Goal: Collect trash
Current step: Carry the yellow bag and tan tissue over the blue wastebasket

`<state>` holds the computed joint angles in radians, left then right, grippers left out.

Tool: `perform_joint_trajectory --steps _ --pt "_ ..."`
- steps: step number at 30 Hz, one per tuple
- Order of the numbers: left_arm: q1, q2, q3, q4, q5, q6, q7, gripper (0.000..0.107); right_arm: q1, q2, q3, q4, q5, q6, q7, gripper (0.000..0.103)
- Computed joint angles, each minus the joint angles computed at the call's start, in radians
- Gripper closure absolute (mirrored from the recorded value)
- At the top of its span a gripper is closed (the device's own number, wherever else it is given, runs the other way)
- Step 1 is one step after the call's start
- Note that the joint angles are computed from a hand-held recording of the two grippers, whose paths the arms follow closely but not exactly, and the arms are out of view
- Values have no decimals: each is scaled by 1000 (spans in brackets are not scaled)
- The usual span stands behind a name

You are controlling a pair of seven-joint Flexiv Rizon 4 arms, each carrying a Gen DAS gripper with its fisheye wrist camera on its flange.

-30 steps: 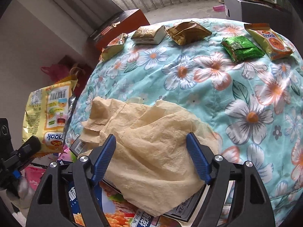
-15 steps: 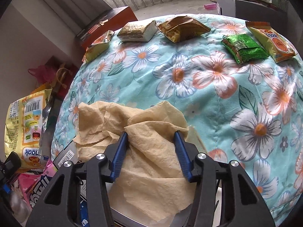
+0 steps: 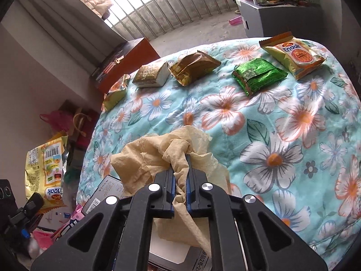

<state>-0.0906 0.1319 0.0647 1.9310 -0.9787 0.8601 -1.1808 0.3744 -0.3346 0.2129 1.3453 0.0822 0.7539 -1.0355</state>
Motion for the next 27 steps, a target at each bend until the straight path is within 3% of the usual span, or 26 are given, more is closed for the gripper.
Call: perform_joint_trajectory --steps 13,21,27 --pt "-58 85 -16 1 85 50 8 103 -99 237 4 208 192 237 -23 97" --pt "-160 78 -77 -56 140 37 12 103 -157 498 -54 463 282 373 -13 97" --pt "-246 -31 -169 -160 214 -12 -6 103 -266 743 -97 715 170 385 118 97"
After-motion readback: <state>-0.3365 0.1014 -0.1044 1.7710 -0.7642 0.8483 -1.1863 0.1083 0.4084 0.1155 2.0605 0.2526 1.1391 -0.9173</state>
